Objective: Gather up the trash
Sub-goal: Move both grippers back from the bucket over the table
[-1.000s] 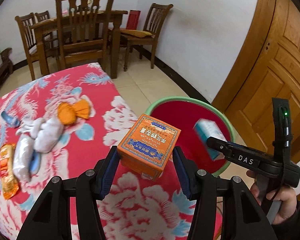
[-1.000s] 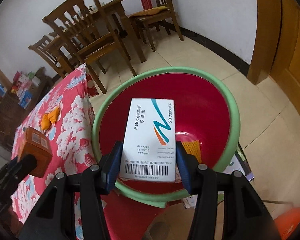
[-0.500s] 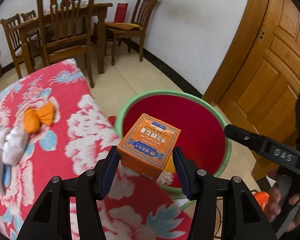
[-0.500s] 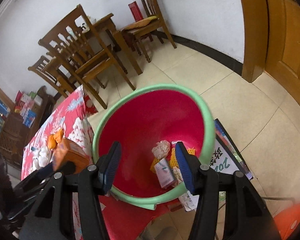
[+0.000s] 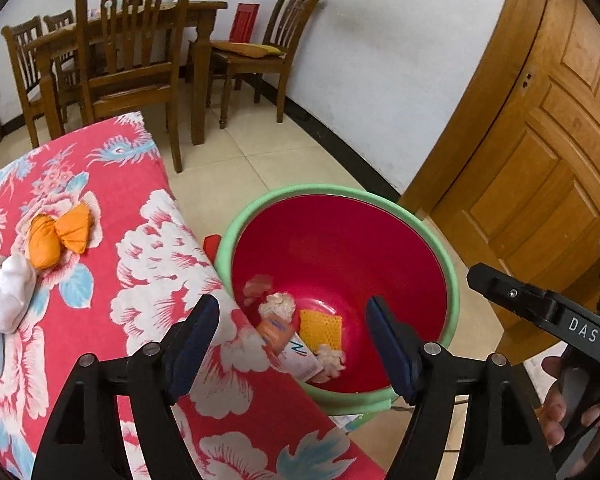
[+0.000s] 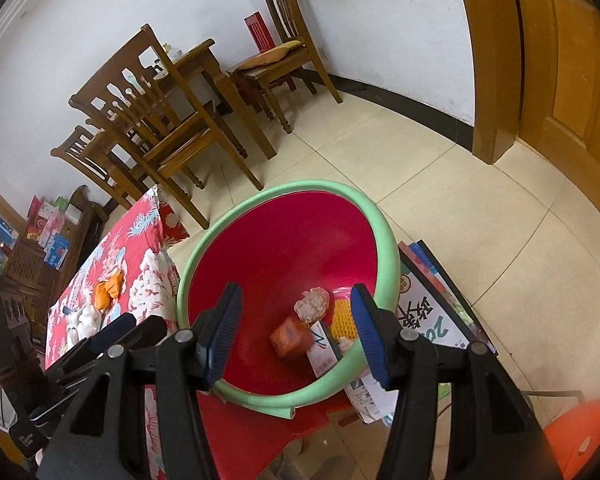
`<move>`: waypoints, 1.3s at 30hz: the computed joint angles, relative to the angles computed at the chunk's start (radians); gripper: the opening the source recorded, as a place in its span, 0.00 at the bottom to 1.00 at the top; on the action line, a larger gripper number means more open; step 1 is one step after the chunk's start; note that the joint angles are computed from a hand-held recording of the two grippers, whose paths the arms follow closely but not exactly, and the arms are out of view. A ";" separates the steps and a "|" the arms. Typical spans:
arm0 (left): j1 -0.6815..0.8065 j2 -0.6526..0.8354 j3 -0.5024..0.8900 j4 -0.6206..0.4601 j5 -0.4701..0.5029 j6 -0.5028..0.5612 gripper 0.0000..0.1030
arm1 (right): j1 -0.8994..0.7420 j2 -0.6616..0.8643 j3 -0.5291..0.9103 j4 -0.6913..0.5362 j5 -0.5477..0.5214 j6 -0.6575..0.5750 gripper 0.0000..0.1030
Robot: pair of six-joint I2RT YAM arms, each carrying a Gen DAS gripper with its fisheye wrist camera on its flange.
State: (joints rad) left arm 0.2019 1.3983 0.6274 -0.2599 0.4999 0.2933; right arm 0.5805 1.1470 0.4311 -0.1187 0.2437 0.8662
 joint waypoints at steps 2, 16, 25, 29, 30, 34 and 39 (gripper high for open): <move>0.014 -0.001 0.005 -0.011 0.007 0.005 0.74 | 0.002 -0.001 -0.001 0.001 0.000 -0.002 0.56; 0.229 -0.134 0.043 -0.214 0.075 0.163 0.74 | 0.119 0.070 0.056 0.018 0.019 0.033 0.56; 0.453 -0.110 0.106 -0.292 0.115 0.299 0.74 | 0.230 0.204 0.154 0.065 0.013 0.032 0.56; 0.537 -0.064 0.143 -0.297 0.127 0.332 0.74 | 0.283 0.277 0.222 0.068 0.011 0.019 0.56; 0.561 -0.045 0.157 -0.298 0.130 0.343 0.75 | 0.293 0.291 0.235 0.068 0.011 0.017 0.56; 0.627 0.018 0.205 -0.286 0.135 0.362 0.74 | 0.319 0.351 0.292 0.068 0.003 0.000 0.56; 0.692 0.097 0.272 -0.265 0.131 0.354 0.75 | 0.347 0.434 0.374 0.064 -0.008 -0.019 0.56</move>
State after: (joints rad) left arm 0.8937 1.4955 0.8997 -0.5252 0.6310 0.6475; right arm 0.9272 1.5814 0.8048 -0.0551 0.2358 0.8477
